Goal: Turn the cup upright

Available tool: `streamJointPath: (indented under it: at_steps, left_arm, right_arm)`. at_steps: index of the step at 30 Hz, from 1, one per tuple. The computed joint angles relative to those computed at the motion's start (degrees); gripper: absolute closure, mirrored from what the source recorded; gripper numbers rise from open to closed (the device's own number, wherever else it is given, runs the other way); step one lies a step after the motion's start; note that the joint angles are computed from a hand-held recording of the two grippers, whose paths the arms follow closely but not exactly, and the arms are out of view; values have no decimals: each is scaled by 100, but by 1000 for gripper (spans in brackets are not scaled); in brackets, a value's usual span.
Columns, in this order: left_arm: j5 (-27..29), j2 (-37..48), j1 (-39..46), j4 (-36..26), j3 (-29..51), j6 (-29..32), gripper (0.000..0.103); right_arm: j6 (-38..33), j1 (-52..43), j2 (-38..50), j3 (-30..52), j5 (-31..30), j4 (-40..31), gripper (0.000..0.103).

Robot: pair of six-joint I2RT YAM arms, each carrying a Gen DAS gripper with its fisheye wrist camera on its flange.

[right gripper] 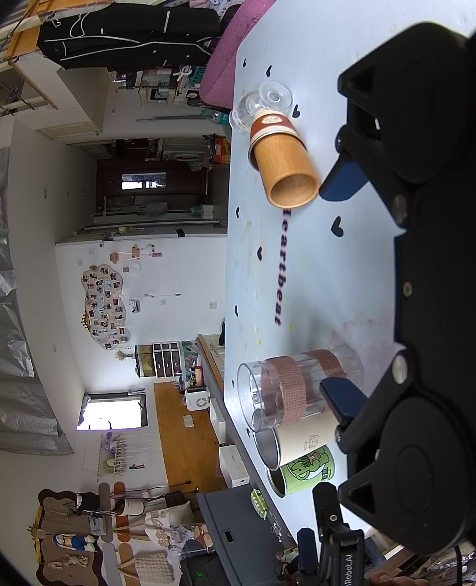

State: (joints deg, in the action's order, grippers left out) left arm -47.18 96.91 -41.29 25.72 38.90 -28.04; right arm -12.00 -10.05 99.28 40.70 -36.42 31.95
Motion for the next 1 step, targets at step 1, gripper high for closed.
streamJointPath:
  at_steps: [1]
  left_arm:
    - [-12,0,-12,-40,32,-3,0]
  right_arm:
    - [1,4,-2,-3,-1,3,0]
